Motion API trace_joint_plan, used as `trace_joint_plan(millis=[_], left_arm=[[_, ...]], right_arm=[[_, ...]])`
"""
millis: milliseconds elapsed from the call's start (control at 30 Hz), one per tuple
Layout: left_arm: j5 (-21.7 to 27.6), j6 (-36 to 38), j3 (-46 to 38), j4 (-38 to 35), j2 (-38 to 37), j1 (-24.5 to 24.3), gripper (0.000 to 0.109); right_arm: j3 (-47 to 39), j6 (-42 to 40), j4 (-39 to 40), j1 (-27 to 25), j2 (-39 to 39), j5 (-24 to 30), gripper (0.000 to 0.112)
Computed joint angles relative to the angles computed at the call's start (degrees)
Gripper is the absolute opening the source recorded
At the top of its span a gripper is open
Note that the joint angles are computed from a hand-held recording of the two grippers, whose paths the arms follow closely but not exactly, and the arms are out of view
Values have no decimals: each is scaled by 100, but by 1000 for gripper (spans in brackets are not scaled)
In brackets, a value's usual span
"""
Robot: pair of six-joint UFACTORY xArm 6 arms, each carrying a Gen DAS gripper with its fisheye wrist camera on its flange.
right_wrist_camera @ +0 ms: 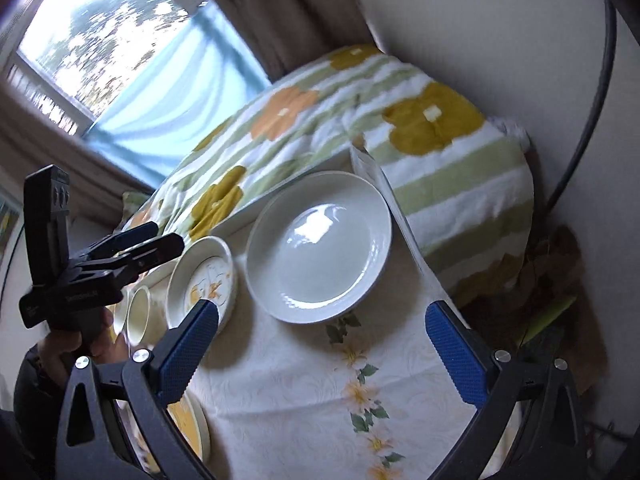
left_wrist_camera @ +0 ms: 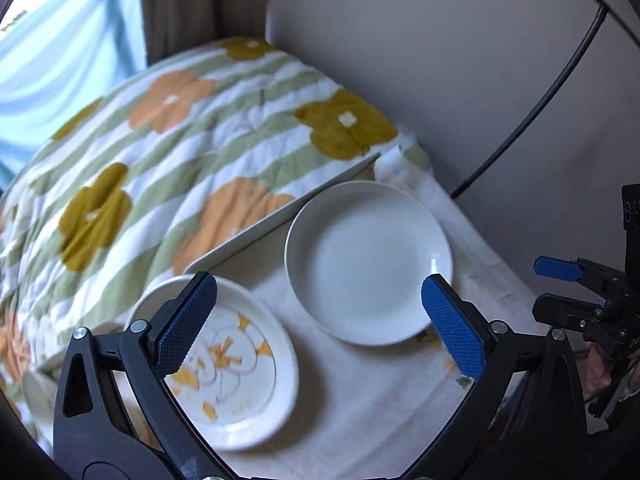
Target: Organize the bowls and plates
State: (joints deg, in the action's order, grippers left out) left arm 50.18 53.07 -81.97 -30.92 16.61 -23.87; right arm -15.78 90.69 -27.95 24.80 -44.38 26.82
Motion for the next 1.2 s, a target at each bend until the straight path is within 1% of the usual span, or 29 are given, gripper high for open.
trace_joint_plan(millis=[67, 100, 133, 167, 200, 267, 333, 433, 500, 533, 567, 633, 667, 733, 800, 933, 1067, 1200], left_arm=[[313, -130, -638, 243, 651, -72, 88], [431, -164, -843, 320, 875, -93, 85], [584, -209, -1133, 409, 1161, -113, 79], [714, -244, -1383, 479, 1408, -125, 74], [858, -272, -1641, 532, 1654, -131, 71], [1099, -264, -2003, 582, 2004, -137, 60], [1298, -268, -2385, 642, 2324, -167, 54], [1552, -227, -2814, 659, 2651, -182, 47], [1711, -231, -3070, 667, 2829, -196, 38], [1766, -239, -3179, 685, 2907, -209, 30], [1806, -234, -3251, 699, 2958, -213, 25], [1719, -200, -3243, 742, 2975, -228, 20], [1667, -181, -3230, 763, 2976, -233, 17], [1764, -164, -3377, 735, 3066, -207, 16], [1838, -147, -3459, 708, 3110, -186, 16], [1739, -77, -3361, 712, 3056, -195, 16], [1565, -42, -3143, 737, 2918, -222, 16], [1315, 24, -2825, 697, 2678, -237, 16]], right_arm=[[139, 123, 160, -299, 337, -573, 103], [160, 208, 152, -389, 491, -763, 100], [166, 334, 98, -487, 707, -989, 92], [155, 359, 115, -565, 902, -1169, 88], [123, 451, 87, -629, 1126, -1325, 83], [58, 690, -57, -723, 1409, -1486, 74], [15, 961, -207, -803, 1649, -1634, 64], [-80, 1444, -525, -892, 1920, -1658, 57], [-104, 1709, -681, -932, 2015, -1652, 53], [-134, 1734, -692, -959, 2081, -1659, 49], [-162, 1756, -716, -998, 2156, -1683, 47], [-221, 1776, -722, -1031, 2282, -1715, 31], [-247, 1773, -703, -1039, 2336, -1717, 30], [-284, 1837, -717, -1051, 2420, -1714, 22], [-346, 1848, -683, -1021, 2487, -1607, 20], [-396, 1893, -733, -986, 2505, -1504, 19], [-351, 2055, -867, -1029, 2493, -1606, 20], [-327, 2108, -1060, -1006, 2379, -1572, 19]])
